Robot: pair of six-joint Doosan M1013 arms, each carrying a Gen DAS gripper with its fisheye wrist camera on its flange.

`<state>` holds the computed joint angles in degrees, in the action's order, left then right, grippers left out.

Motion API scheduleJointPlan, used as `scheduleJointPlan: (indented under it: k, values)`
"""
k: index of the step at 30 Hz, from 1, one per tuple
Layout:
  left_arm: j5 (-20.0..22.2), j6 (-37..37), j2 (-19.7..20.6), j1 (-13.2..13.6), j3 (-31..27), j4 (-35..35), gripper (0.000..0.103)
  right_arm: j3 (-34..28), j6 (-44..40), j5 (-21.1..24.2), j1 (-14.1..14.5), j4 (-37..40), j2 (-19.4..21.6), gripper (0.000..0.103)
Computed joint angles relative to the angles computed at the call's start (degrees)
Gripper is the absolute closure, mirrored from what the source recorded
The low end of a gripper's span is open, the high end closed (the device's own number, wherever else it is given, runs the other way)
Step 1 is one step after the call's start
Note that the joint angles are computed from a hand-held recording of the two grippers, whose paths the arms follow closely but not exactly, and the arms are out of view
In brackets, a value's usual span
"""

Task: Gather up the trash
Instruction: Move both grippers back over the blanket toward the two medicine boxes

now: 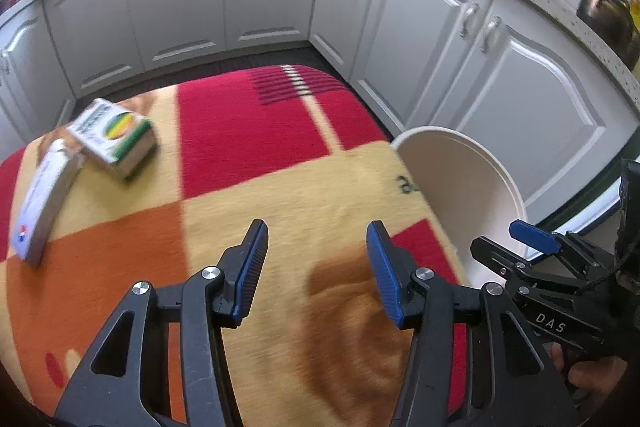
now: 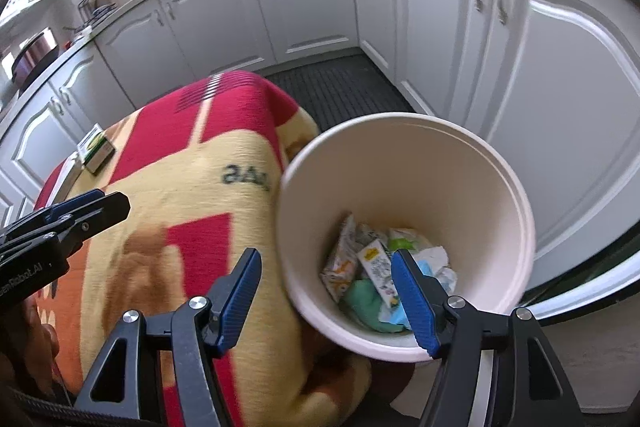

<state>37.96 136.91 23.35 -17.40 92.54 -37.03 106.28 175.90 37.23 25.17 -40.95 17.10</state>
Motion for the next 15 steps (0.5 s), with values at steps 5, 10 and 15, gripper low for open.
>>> scheduleJointPlan:
  k: [5, 10, 15]
  values:
    - [-2.48, 1.0, -0.56, 2.37, 0.82, -0.77, 0.048, -2.39, -1.12, -0.07, 1.22, -0.48, 1.26, 0.037]
    - [-2.61, 0.87, -0.46, 4.59, 0.57, -0.79, 0.047, -4.76, -1.74, -0.27, 2.34, -1.48, 2.52, 0.031]
    - [-3.09, -0.2, -0.31, 6.81, 0.18, -0.72, 0.047, -7.46, -4.2, -0.5, 3.12, -1.07, 4.07, 0.031]
